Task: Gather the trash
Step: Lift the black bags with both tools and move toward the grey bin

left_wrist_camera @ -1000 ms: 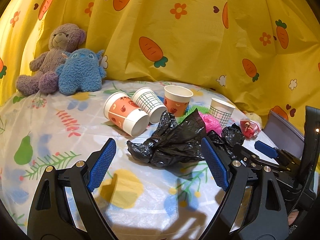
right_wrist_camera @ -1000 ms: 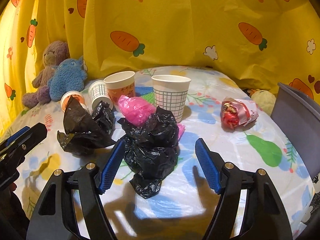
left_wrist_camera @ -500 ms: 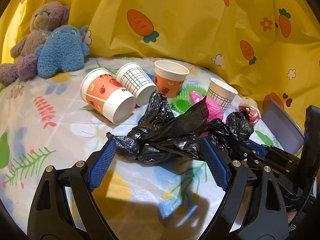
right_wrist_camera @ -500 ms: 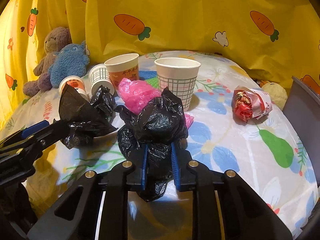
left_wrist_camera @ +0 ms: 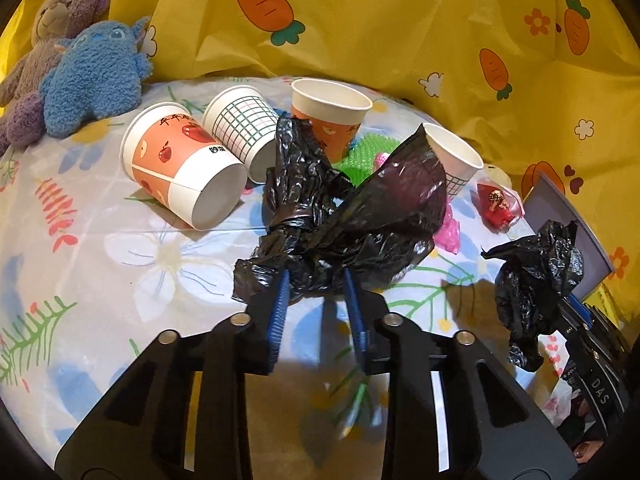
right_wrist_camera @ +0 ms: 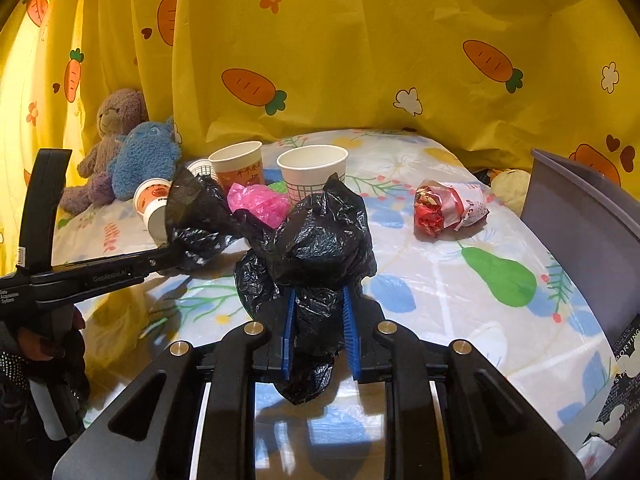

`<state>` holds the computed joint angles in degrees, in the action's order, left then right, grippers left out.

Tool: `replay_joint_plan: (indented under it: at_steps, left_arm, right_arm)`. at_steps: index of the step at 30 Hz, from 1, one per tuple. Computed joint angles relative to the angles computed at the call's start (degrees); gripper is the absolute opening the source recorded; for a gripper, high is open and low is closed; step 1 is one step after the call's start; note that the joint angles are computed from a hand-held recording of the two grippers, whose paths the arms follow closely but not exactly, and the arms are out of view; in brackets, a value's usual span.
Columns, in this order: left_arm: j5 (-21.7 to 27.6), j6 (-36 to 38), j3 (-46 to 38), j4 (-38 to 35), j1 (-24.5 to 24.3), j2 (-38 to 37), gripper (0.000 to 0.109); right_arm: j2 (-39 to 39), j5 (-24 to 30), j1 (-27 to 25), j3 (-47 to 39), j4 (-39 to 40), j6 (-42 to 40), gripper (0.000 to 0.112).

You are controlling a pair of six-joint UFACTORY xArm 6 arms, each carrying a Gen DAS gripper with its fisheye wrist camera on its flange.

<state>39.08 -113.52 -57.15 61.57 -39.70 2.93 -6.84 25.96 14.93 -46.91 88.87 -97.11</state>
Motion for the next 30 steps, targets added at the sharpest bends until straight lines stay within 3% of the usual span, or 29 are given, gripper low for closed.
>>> replay_joint_plan:
  at_steps: [2, 3, 10, 14, 15, 16, 17, 18, 19, 27, 28, 30]
  left_arm:
    - [-0.27, -0.09, 0.21, -0.02, 0.14, -0.11, 0.003]
    - [0.03, -0.66, 0.38, 0.47, -0.06, -0.32, 0.001]
    - [3.03, -6.6, 1.85, 5.74, -2.3, -2.65, 0.0]
    - [7.83, -4.13, 0.38, 5.85, -4.31, -3.04, 0.0]
    - [8.13, -4.01, 0.22, 6.38, -4.36, -3.09, 0.004]
    - [8.44, -3.04, -0.27, 5.72, -4.27, -2.77, 0.023]
    - [8.85, -1.8, -0.98, 4.49, -4.12, -2.18, 0.055]
    - [9.17, -1.23, -1.66, 3.85, -3.93, -1.54, 0.067]
    - [8.82, -1.23, -1.8, 4.15, -3.66, -1.29, 0.071]
    - [-1.64, 2.75, -4.35, -0.83, 2.66, 3.14, 0.07]
    - [-1.74, 3.03, -4.65, -1.37, 2.85, 3.68, 0.069]
    - [-0.52, 3.87, -5.35, -1.83, 2.61, 4.48, 0.055]
  right_arm:
    - [-0.38, 0.61, -0.48, 0.3, 0.32, -0.28, 0.022]
    - [-0.53, 0.85, -0.7, 0.39, 0.38, -0.4, 0.022]
    - [-1.61, 1.97, -1.85, 1.33, 1.28, -1.26, 0.022]
    - [-2.19, 2.52, -2.36, 1.81, 1.37, -1.23, 0.022]
    - [-2.24, 2.8, -2.59, 1.83, 1.31, -1.11, 0.022]
    - [-2.2, 2.99, -2.74, 1.74, 1.22, -0.92, 0.022]
    - [-2.31, 3.06, -2.81, 1.8, 1.29, -0.88, 0.022]
    - [-2.36, 3.13, -2.91, 1.82, 1.29, -0.83, 0.022]
    - [-2.44, 3.24, -2.99, 1.9, 1.24, -0.8, 0.022]
    - [-2.65, 3.81, -3.34, 1.97, 1.28, -0.57, 0.023]
    - [-2.57, 3.84, -3.42, 1.93, 1.2, -0.41, 0.023]
    - [-2.41, 3.82, -3.54, 1.83, 1.0, -0.25, 0.023]
